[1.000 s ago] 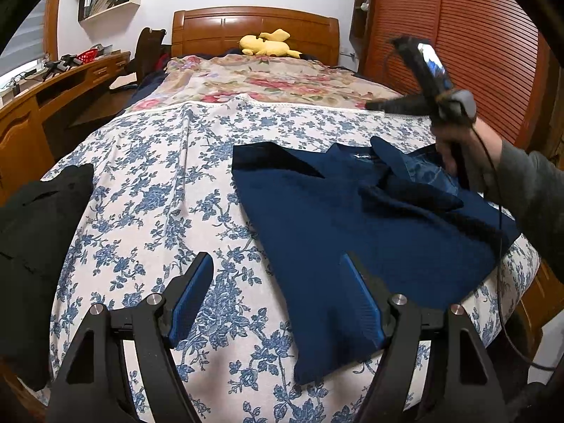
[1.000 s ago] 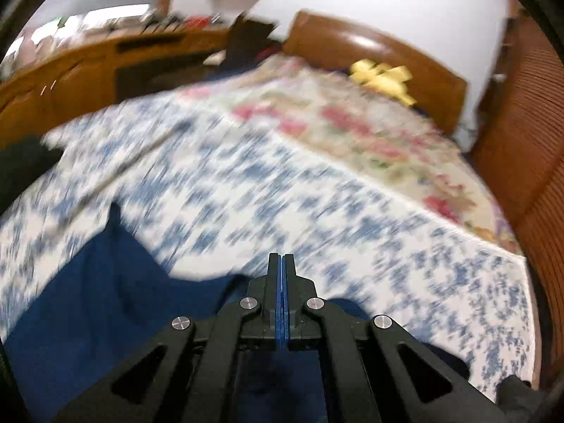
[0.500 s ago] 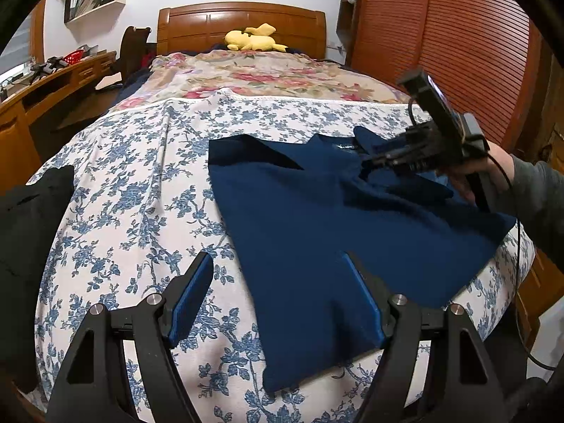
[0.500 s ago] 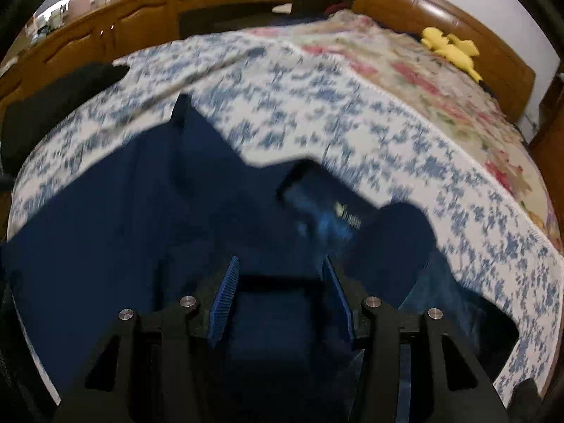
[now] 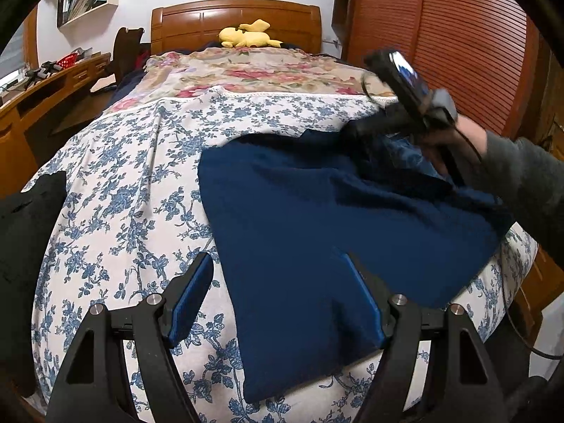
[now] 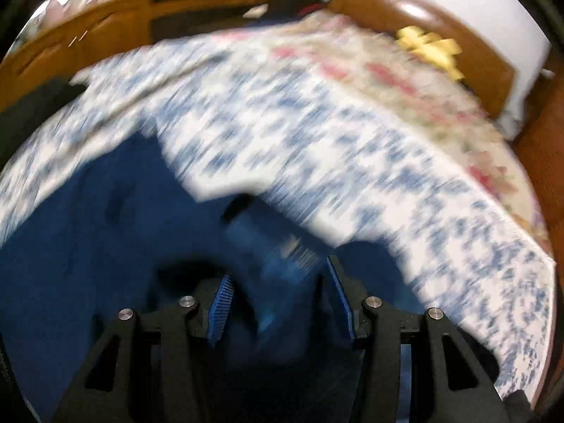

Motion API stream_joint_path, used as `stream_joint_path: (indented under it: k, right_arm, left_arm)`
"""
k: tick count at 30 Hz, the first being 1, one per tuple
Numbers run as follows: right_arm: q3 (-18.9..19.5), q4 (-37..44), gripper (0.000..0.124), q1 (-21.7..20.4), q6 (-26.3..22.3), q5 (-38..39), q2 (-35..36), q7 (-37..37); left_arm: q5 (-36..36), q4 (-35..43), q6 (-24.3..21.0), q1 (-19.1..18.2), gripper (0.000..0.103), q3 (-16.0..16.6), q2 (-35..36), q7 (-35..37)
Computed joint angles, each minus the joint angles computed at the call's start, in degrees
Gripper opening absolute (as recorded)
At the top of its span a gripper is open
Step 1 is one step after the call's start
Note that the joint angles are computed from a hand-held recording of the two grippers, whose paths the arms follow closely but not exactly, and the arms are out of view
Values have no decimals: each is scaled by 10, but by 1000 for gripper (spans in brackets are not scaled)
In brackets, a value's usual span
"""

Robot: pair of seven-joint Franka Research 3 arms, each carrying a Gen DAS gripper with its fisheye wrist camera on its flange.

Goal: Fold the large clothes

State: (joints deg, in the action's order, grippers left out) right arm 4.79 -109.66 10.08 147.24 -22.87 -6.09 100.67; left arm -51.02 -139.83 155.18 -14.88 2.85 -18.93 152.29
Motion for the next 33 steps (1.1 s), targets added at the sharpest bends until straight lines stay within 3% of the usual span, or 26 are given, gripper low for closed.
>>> stream_joint_path:
  k: [2, 4, 9, 15, 18, 23, 25, 27, 29, 33]
  right_arm:
    - [2, 18, 52, -20, 15, -71, 7, 99]
    - [-11, 27, 52, -28, 29, -59, 5, 139]
    - [-31, -11, 52, -24, 53, 65, -25, 17]
    - [-34, -73, 52, -2, 25, 216, -63, -146]
    - [-35, -92, 52, 5, 10, 268, -67, -193]
    - [-27, -88, 52, -1, -40, 286, -41, -200]
    - [-29, -75, 40, 1, -63, 301, -29, -212]
    - [-33, -68, 7, 2, -69, 317, -23, -238]
    - [-32, -59, 6, 3, -71, 317, -20, -256]
    - [-7, -53, 6, -12, -9, 205, -26, -175]
  left_arm:
    - [6, 0, 1, 2, 75, -3, 0, -6]
    - [9, 0, 2, 2, 75, -3, 1, -9]
    - [6, 6, 0, -3, 75, -3, 7, -8]
    - [-13, 12, -3, -8, 75, -9, 11, 2]
    - [-15, 12, -6, -9, 75, -15, 11, 0]
    - [-10, 3, -7, -10, 75, -19, 3, -3]
    - [-6, 1, -7, -11, 75, -19, 1, -8]
    - [-4, -1, -6, -11, 75, -17, 1, -10]
    - [-1, 0, -6, -12, 75, -16, 2, -13]
    - [-1, 2, -4, -13, 75, -14, 4, -14]
